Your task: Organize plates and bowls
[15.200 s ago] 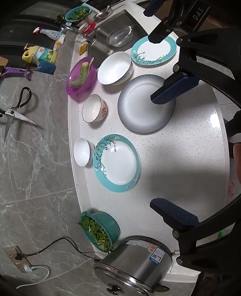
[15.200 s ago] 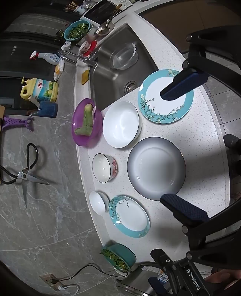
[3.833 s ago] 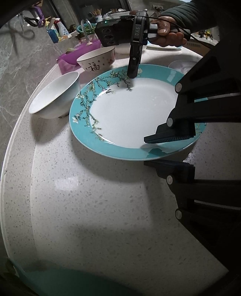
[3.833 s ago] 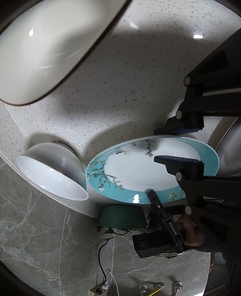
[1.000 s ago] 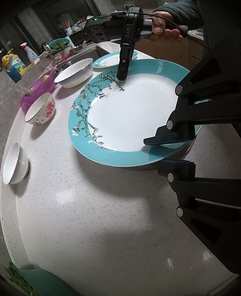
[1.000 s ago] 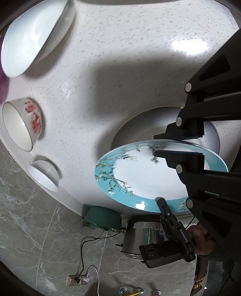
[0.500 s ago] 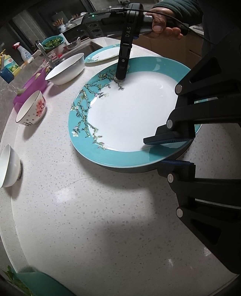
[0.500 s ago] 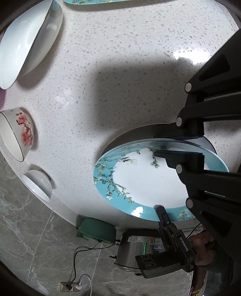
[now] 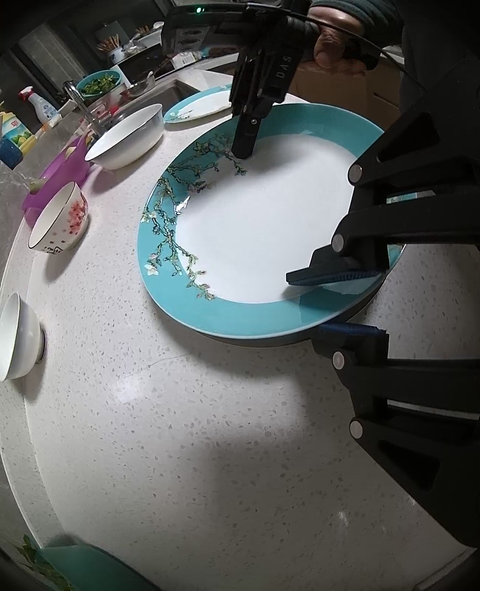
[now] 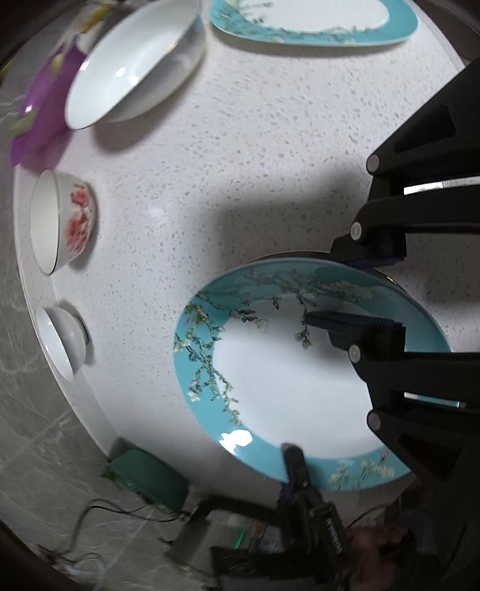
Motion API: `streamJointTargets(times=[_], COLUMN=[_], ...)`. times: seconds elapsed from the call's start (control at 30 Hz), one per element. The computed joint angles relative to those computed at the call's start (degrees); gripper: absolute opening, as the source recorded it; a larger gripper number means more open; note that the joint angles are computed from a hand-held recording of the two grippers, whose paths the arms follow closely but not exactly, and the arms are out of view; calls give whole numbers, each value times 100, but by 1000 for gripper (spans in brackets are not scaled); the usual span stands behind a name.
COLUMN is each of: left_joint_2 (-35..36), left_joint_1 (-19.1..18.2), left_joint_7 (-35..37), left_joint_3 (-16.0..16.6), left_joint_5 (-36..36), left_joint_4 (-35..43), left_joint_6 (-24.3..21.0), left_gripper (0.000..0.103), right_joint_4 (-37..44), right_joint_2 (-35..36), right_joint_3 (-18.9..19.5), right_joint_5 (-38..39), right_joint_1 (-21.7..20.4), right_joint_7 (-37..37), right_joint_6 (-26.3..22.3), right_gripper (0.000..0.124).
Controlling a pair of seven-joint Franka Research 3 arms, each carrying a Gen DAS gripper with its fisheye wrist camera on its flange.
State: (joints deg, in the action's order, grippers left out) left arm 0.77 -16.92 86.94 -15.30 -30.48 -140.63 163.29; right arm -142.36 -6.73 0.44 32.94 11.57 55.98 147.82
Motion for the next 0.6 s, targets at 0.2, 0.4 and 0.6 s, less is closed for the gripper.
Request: streamJointTargets(times=[0.2,0.4,0.6], left_joint_2=[55,85,163], left_joint_1=[4,30,58], left_joint_7=[-468,-777,-1116], left_joint_3=[14,-5,-7], left_joint_5=[732,1228,1784], left_joint_4=[30,33,118], left_joint_6=[26,66,39], left_gripper=[18,18,19], right_joint_4=[-323,-412,-394], right_joint_2=[-100,-124,-109], right_joint_3=[272,232,198], right_joint_5=[-1246,-1628,-1539], right_joint_1=[3,71,127], right_joint_7=[831,1189,1245], right_joint_6=[774,918,930], right_gripper=[34,36,36])
